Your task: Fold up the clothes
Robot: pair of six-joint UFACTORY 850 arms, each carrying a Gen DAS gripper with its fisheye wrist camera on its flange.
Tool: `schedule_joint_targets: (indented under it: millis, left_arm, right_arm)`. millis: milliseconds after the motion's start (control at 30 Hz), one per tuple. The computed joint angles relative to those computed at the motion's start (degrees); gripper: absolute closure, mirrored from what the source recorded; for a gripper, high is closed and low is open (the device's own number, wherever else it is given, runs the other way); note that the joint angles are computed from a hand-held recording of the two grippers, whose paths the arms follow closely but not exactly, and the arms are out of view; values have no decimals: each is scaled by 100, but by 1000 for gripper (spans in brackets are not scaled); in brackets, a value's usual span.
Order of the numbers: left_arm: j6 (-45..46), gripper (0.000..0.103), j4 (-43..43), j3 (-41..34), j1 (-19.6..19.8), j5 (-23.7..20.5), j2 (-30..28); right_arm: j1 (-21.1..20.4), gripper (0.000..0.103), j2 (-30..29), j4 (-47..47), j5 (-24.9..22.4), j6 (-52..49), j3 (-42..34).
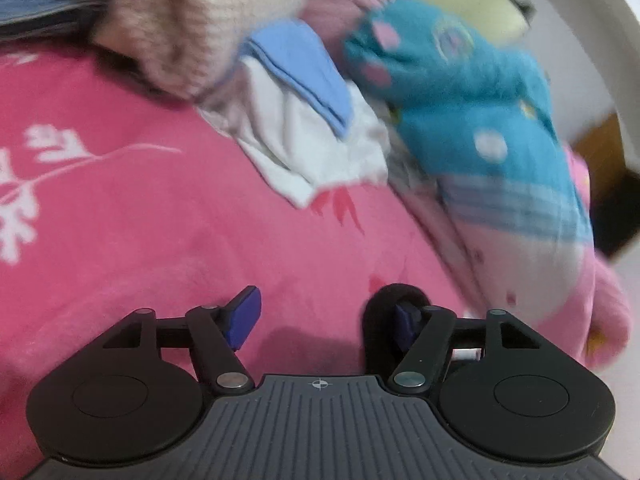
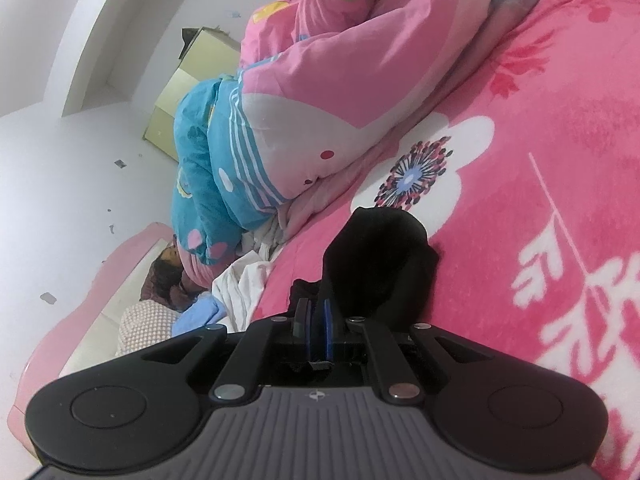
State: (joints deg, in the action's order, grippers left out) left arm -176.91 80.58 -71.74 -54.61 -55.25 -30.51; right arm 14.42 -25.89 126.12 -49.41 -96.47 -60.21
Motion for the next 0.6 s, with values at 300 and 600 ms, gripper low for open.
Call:
schedule_joint_targets:
  millis: [300, 600]
  left_arm:
    - [3019, 24, -279, -1261, -337, -1312, -748]
    - [2905, 24, -118, -1088, -366, -1533, -624]
  right_arm:
    - [273, 51, 427, 395, 61, -1323, 318]
    - [906, 92, 771, -195, 1185, -2278, 439]
